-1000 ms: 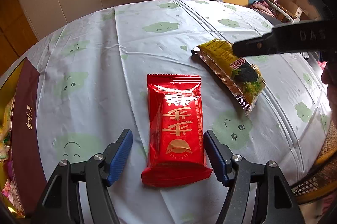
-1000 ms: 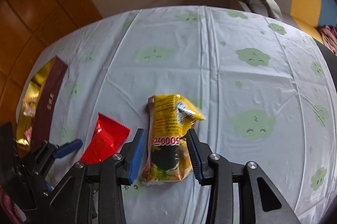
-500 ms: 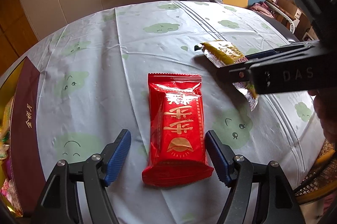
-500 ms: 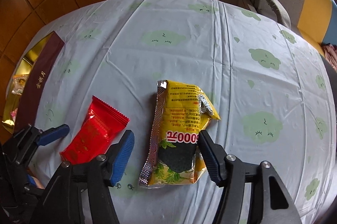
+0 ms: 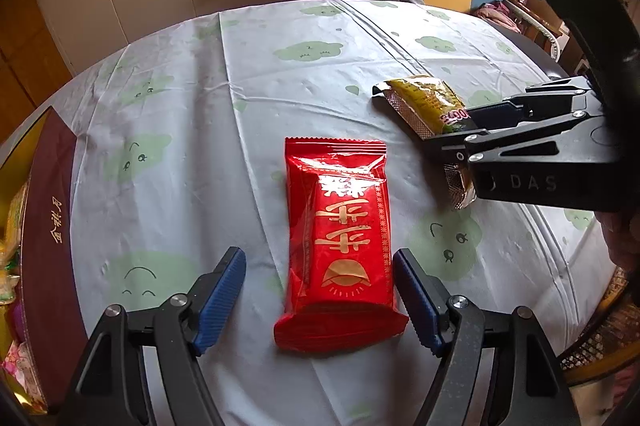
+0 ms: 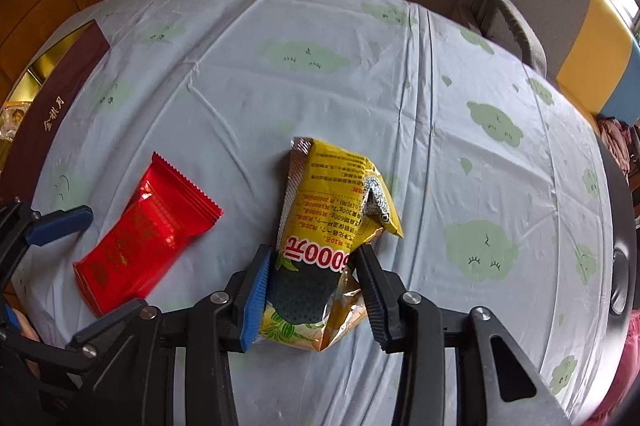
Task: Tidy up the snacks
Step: 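Close the left tool on the red pastry while the right tool holds the yellow bag, then carry the red pastry into the gold tin with the left tool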
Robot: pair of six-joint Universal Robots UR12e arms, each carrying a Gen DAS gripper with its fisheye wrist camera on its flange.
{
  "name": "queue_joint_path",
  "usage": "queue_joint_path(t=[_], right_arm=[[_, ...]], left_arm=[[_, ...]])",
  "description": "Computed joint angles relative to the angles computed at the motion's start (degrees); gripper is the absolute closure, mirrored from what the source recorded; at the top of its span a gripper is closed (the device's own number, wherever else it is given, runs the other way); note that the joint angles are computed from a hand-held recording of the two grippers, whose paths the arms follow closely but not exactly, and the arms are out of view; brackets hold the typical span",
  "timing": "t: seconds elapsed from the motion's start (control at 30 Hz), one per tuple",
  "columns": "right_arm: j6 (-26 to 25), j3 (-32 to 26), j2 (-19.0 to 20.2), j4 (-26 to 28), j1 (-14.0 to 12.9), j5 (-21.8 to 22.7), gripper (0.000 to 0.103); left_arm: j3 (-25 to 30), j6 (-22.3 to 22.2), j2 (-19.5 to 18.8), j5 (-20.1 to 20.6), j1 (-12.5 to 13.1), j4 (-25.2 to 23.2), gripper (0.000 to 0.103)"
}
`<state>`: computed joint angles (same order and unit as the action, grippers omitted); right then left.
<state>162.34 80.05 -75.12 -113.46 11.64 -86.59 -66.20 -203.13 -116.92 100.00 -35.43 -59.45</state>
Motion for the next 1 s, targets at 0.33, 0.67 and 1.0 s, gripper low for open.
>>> queue_joint_path(t=[0.33, 0.67, 1.0], right_arm=[[2.06, -0.76, 0.52, 1.51, -0.17, 0.61, 0.055], [2.17, -1.38, 0.99, 2.22, -0.62, 1.19, 0.055], [0.51, -0.05, 0.41, 0.29, 0.09, -0.08, 0.057]], left_arm=[[1.29, 5.49, -0.29, -0.02, 0.20, -1.32, 0.027], [3.73, 6.18, -1.99, -1.94, 0.84, -3.59, 0.029], [1.18, 7.12, -0.96, -0.56, 0.35, 1.48, 0.064]])
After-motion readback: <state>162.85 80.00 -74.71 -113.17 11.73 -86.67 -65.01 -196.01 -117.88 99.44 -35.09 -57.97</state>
